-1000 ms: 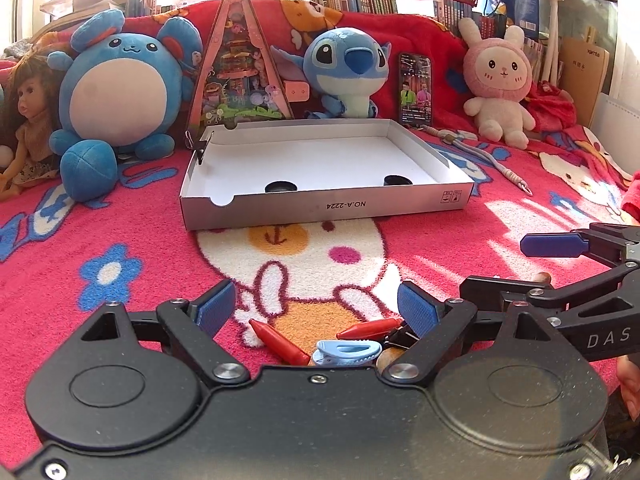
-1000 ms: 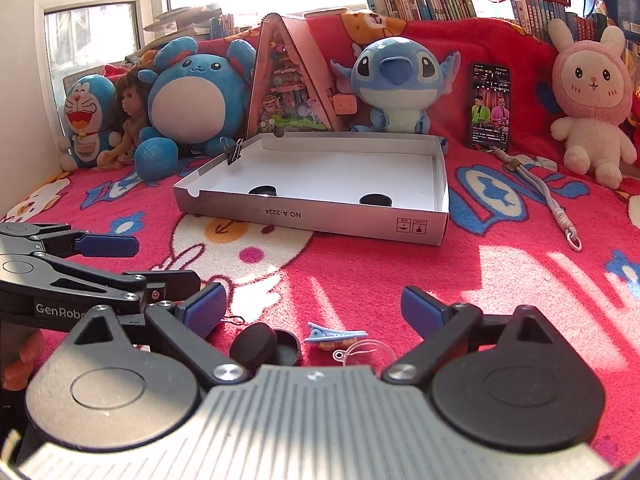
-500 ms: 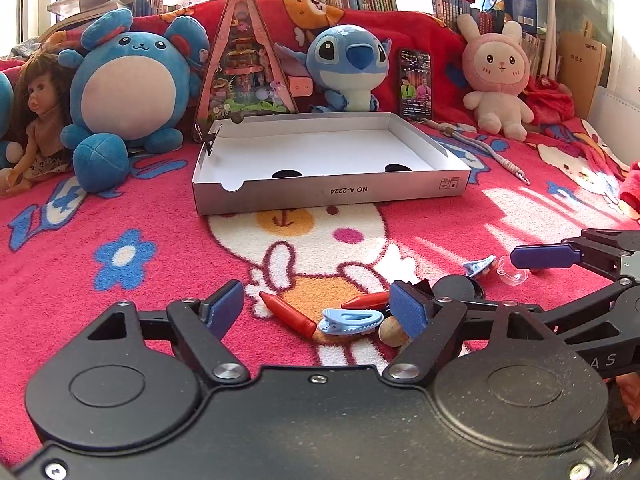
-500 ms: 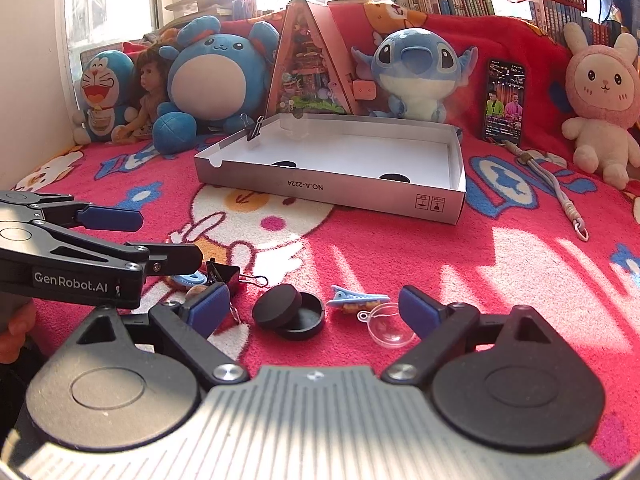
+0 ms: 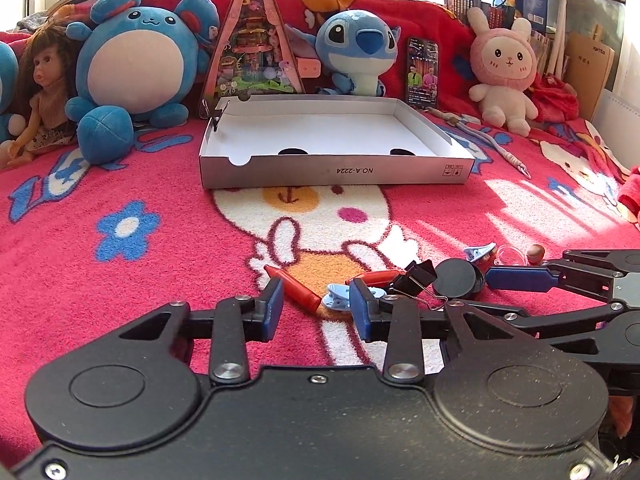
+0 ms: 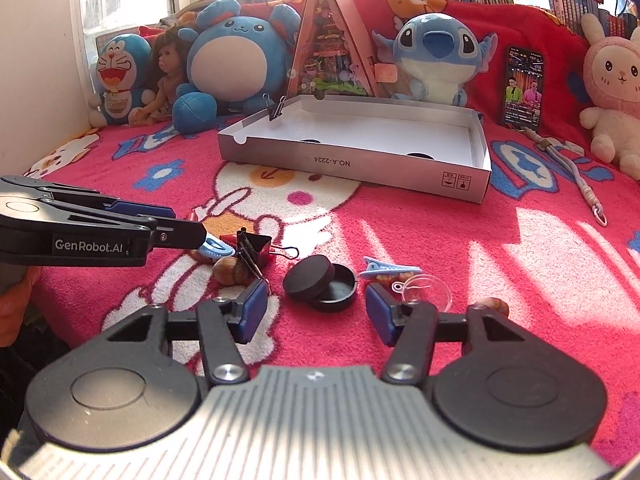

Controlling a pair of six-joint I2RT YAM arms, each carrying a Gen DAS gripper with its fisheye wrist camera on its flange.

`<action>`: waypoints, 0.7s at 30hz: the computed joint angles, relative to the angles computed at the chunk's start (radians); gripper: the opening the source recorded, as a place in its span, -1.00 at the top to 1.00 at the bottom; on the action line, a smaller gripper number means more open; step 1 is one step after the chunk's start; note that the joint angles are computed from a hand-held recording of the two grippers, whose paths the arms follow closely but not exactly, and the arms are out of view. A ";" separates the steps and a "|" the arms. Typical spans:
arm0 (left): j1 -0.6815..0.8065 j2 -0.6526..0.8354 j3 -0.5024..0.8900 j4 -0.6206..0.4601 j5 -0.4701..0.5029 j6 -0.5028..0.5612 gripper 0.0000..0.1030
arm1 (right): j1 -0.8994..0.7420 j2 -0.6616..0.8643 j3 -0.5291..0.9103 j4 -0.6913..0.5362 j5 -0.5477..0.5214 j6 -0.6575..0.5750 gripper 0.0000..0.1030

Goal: Organize rigid objects

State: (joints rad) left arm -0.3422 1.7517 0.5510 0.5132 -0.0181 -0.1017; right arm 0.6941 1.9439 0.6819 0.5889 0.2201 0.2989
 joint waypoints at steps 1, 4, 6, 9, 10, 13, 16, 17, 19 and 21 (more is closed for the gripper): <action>0.000 0.003 0.001 -0.001 -0.001 -0.001 0.34 | 0.000 0.005 0.004 -0.001 -0.003 0.001 -0.15; -0.002 0.008 0.003 0.000 -0.001 -0.003 0.35 | 0.002 0.014 0.011 -0.001 -0.003 0.001 -0.11; -0.005 0.010 0.004 0.001 -0.005 -0.003 0.35 | 0.002 0.018 0.016 -0.002 -0.002 0.000 -0.10; -0.006 0.011 0.005 0.001 -0.007 -0.005 0.35 | 0.000 0.022 0.023 -0.009 0.004 0.003 -0.06; -0.005 0.011 0.005 0.001 -0.008 -0.005 0.35 | -0.001 0.023 0.026 -0.015 0.007 0.005 -0.04; -0.007 0.010 0.004 0.001 -0.016 -0.006 0.35 | -0.004 0.024 0.032 -0.028 0.020 0.016 -0.02; -0.008 0.011 0.005 -0.002 -0.019 -0.006 0.35 | -0.009 0.020 0.028 -0.027 0.020 0.024 -0.01; -0.008 0.012 0.005 -0.003 -0.018 -0.006 0.35 | -0.010 0.019 0.025 -0.025 0.019 0.025 -0.01; -0.011 0.014 0.006 -0.002 -0.023 -0.002 0.35 | -0.009 0.018 0.023 -0.022 0.019 0.024 -0.01; -0.013 0.015 0.007 -0.001 -0.026 -0.002 0.35 | -0.008 0.020 0.024 -0.018 0.020 0.025 0.00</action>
